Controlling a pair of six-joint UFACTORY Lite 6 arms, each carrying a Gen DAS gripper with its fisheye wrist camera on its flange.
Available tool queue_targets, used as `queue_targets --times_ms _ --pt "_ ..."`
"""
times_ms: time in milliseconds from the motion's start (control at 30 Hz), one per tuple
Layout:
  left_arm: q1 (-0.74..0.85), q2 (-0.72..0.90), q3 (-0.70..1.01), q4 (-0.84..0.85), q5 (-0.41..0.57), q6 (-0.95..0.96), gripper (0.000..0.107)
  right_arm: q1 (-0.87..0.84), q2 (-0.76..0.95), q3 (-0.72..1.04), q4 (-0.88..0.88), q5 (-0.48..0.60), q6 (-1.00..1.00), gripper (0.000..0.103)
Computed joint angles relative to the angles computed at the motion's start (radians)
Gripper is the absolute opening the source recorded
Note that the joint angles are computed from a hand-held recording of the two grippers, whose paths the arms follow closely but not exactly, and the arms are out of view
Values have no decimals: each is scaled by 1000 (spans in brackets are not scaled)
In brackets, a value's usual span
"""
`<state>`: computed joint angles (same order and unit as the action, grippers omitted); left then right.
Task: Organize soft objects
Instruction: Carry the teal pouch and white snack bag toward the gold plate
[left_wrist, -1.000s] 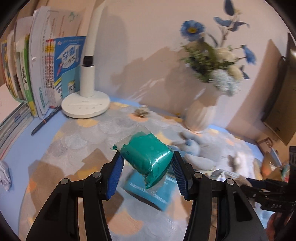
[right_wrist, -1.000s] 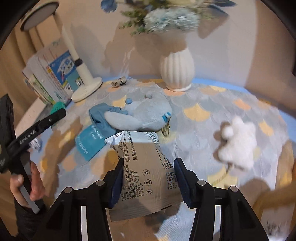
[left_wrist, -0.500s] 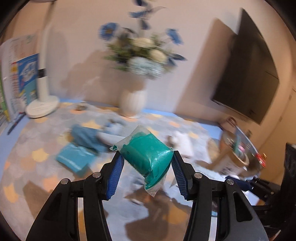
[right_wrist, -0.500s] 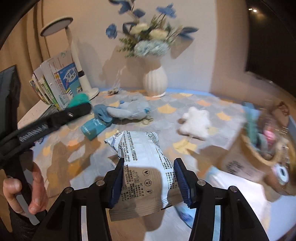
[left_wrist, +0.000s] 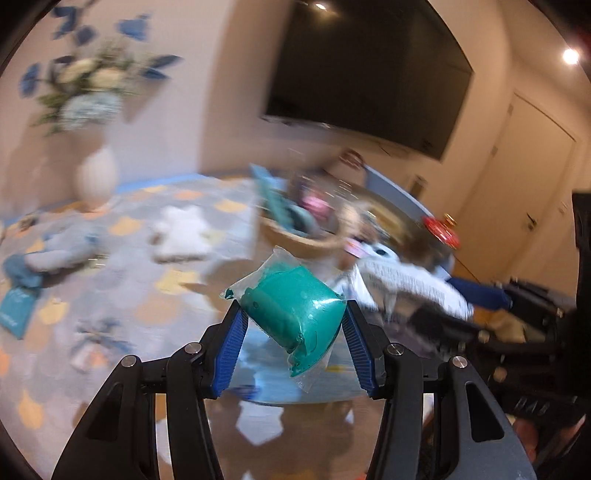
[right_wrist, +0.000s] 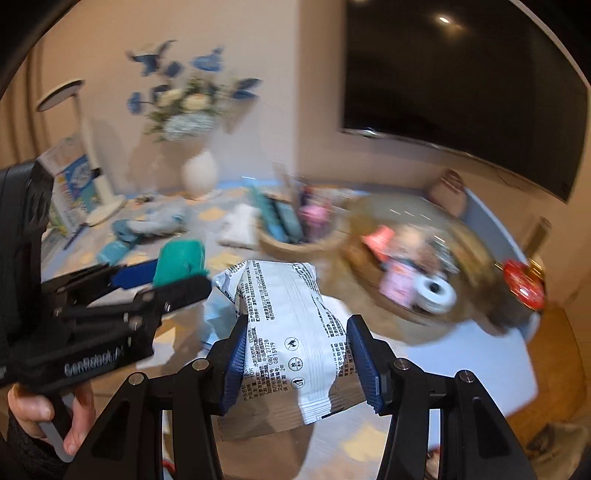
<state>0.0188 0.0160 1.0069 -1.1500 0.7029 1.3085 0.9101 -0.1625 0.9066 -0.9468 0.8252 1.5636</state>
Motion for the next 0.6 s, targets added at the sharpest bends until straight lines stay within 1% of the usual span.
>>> queue_targets --times_ms 67,167,233,300,367,400,467,500,600 --pt "-58 -21 -21 -7 -14 -13 50 -22 -117 -73 50 10 -44 51" --pt "-135 -13 -10 -12 20 -48 50 -44 -256 -147 69 77 -81 51" --pt "-211 3 6 -12 -5 -76 50 -64 -339 -189 70 116 -96 51" --pt "-277 22 22 -23 -38 -91 50 -102 -411 -231 73 120 -115 51" --pt "-322 58 56 -36 -55 -101 50 -154 -459 -270 77 106 -130 51" --pt "-349 85 82 -37 -80 -114 50 -176 -476 -285 71 100 -131 51" --pt "-384 162 168 -24 -90 -161 50 -244 -498 -306 56 61 -140 51" --pt "-396 208 225 -13 -82 -186 50 -284 -510 -313 56 33 -156 51" --pt "-434 306 376 45 -109 -261 50 -465 -509 -300 99 -109 -277 51"
